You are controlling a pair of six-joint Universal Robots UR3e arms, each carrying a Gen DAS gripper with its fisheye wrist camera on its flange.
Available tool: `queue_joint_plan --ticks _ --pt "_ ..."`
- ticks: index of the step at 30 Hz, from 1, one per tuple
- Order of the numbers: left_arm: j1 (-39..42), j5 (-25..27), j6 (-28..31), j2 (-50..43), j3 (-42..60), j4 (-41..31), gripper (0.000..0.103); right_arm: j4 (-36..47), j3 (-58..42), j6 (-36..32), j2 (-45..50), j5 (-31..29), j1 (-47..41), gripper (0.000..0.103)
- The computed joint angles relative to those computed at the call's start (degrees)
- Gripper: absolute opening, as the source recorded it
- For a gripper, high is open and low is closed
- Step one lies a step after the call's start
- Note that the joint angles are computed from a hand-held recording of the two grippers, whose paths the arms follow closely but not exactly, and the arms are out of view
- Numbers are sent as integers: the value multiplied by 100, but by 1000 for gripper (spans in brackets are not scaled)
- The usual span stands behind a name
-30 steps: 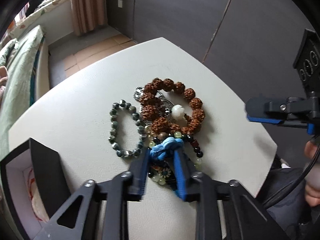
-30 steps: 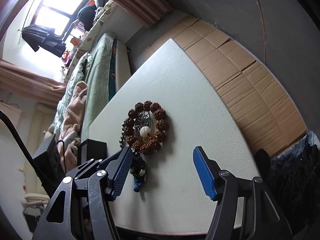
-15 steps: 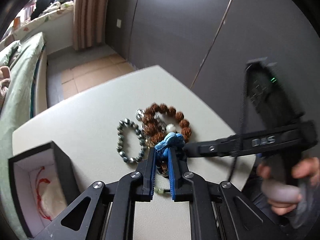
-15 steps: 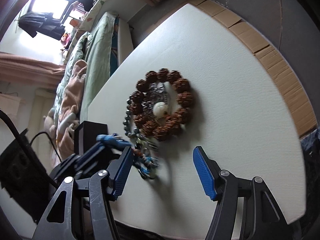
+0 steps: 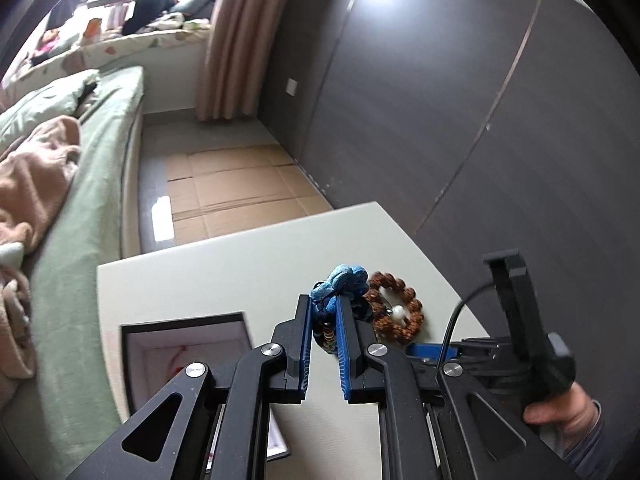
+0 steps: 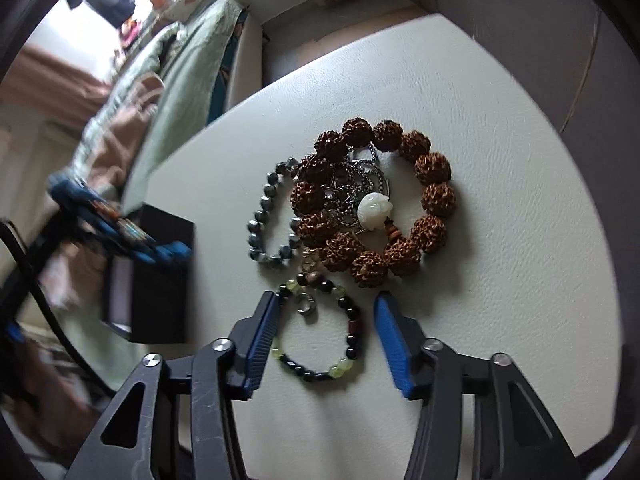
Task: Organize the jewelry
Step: 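Carry the blue bracelet toward the box with the left tool while the right tool grasps the black-and-green bead bracelet, then release the blue bracelet into the box with the left tool while the right tool drops the black bracelet in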
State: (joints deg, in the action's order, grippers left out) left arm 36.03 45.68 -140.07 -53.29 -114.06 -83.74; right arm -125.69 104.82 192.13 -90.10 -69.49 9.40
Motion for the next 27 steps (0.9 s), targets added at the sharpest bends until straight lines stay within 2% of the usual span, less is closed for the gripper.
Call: queue_joint_plan --ticks 2,7,8,11,13,15,17,21,24,27 --pt "377 -145 331 161 103 -533 12 41 -201 -30 94 -562 310 36" --pt "1291 -370 1229 562 311 -1822 12 128 -630 -196 388 -1647 977 34" --pt "1332 -382 1228 546 308 -1811 12 123 -720 -190 475 -1965 1191 34" --pt "2038 -518 2007 827 526 -2953 12 124 -864 -156 611 -2472 1504 27" --pt "2520 -557 2576 914 718 -3683 12 105 -838 -283 569 -2396 1480 11" --pt "2984 -544 3054 1014 836 -4297 12 133 -828 -316 522 -2372 1441 10" --pt "3257 -510 3283 1029 888 -4590 12 139 -747 -328 409 -2186 1291 9" --pt "3937 -418 4018 1062 1077 -5476 12 -254 -303 -374 -67 -1251 854 9" --pt "4101 -370 4126 1004 1108 -5636 12 -580 -83 -371 -346 -748 606 9" --pt "3905 -337 3741 760 1056 -5278 15 -957 12 -198 -441 -479 525 9"
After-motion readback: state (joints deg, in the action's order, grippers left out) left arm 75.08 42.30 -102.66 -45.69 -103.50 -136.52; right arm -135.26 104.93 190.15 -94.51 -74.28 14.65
